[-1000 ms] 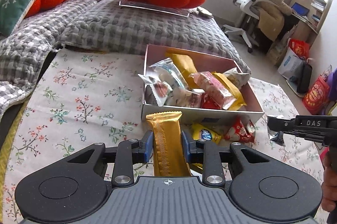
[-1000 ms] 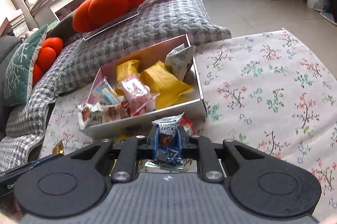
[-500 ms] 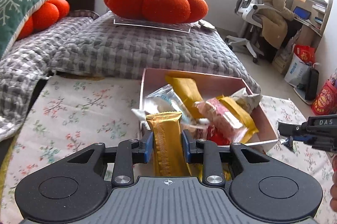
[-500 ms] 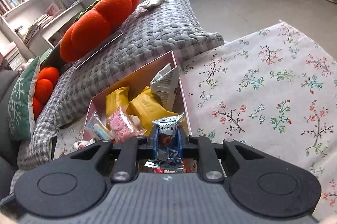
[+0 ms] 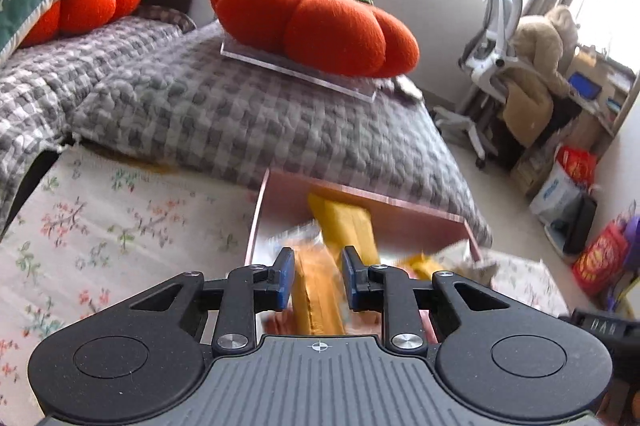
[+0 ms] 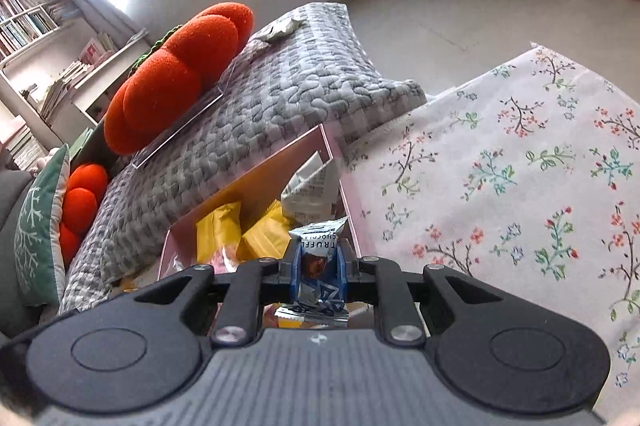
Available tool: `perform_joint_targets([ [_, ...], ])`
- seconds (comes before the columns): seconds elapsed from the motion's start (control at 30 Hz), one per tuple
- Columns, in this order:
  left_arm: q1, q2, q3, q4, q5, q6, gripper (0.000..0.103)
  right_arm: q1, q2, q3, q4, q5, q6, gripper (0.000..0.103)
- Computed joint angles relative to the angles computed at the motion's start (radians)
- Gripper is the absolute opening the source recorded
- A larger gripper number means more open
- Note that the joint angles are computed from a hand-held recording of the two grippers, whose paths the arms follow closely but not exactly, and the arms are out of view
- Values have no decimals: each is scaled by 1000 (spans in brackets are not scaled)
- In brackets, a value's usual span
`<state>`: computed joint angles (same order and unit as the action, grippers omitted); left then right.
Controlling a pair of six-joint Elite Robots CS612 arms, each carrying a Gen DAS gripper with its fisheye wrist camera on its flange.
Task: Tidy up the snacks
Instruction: 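Lower gold bar with left gripper while right lowers truffle, release both into box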
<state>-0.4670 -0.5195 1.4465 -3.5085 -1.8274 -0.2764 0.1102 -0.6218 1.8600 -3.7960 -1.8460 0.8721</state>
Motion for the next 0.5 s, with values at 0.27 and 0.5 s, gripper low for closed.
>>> perform_joint_targets([
  [0.27,11,5,-17,82,-67,17,23,-2,17,-33,46,-7,-45,16],
  [0.5,-7,-12,11,160,-95,177,23,3,15,-34,60,-15,-77,25],
])
